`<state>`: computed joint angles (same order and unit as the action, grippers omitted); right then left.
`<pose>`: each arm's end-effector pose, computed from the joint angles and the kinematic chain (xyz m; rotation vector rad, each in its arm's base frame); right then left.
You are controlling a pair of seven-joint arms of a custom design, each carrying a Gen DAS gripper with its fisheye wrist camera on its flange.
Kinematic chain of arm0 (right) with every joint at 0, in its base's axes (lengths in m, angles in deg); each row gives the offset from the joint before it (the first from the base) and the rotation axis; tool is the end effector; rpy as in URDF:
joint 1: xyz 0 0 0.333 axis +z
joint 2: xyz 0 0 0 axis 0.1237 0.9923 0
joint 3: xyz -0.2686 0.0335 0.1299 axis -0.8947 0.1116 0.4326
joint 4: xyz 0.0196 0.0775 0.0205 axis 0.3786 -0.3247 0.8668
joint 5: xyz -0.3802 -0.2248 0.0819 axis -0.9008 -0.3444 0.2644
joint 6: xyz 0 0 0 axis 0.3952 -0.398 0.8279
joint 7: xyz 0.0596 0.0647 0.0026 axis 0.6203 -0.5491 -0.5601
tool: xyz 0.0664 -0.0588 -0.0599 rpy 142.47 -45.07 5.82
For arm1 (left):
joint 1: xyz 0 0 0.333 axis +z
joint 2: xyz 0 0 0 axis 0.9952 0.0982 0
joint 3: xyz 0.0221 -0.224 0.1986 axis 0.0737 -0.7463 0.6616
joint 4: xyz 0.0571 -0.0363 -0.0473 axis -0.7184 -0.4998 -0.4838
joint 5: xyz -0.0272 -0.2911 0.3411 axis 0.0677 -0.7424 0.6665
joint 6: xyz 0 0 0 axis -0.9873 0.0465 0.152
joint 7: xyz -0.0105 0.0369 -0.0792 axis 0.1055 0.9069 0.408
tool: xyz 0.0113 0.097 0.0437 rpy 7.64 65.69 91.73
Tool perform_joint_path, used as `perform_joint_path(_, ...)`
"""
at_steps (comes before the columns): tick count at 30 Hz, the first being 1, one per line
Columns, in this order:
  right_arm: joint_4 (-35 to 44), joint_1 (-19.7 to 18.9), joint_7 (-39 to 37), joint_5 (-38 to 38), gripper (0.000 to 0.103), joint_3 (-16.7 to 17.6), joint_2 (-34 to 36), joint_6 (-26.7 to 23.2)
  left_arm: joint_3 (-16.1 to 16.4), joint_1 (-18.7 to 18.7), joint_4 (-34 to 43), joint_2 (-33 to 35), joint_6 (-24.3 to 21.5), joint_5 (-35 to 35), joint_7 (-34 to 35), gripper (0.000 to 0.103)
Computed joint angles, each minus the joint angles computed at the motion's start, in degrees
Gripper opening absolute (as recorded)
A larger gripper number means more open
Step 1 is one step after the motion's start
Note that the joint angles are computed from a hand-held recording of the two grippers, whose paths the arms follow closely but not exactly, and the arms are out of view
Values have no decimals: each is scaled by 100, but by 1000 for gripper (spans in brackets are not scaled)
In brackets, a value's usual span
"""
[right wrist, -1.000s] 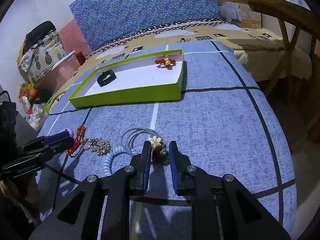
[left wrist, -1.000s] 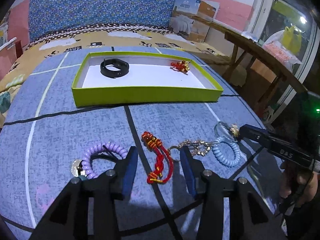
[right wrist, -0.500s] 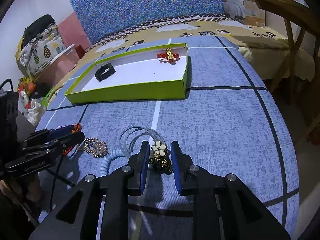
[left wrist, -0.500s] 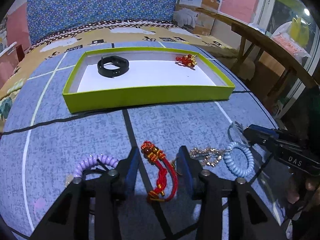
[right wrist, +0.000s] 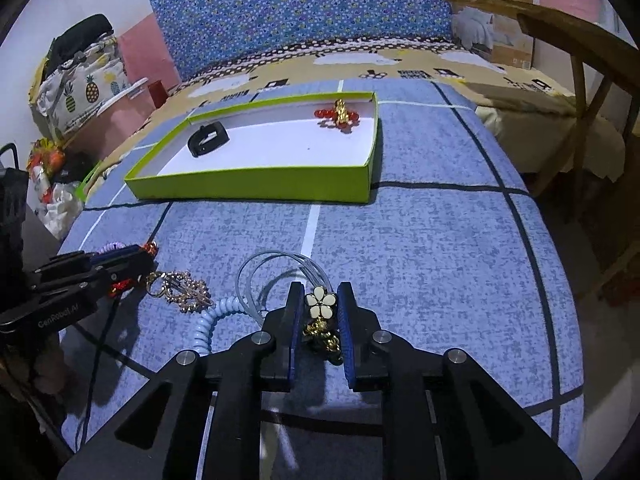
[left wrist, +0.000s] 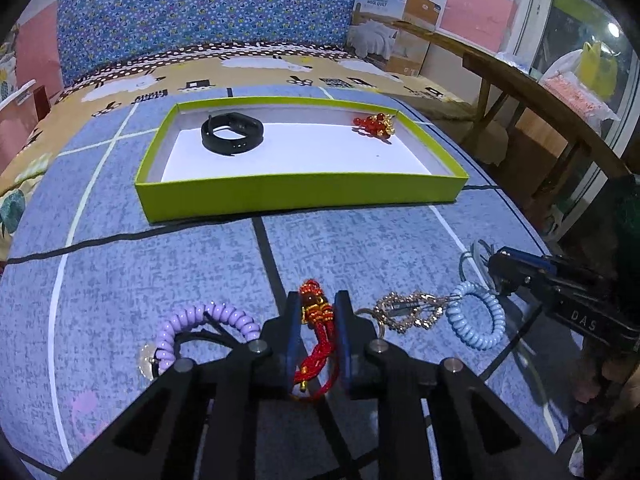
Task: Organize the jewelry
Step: 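Grasp the red tassel with the left tool while the right tool grasps the flower charm on grey cord, then carry the tassel and flower charm into the green box and open both tools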
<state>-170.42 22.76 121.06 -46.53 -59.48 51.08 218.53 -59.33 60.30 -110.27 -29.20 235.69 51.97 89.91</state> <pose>0.4380 0.2940 0.3641 -1.5630 1.9504 -0.5748 0.5265 -0.4730 0.3600 -1.3318 2.4736 -1.0310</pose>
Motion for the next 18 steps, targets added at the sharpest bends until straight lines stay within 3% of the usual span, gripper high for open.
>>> perform_joint_path(9, -255, -261, 769, -602, 17, 248, -523, 81, -511, 445, -439, -380, 508, -641, 665, 17)
perform_joint_path(18, -513, -1094, 2121, -1428, 17, 610, -979, 1258, -785, 648, -587, -653, 793, -1217, 1270, 17)
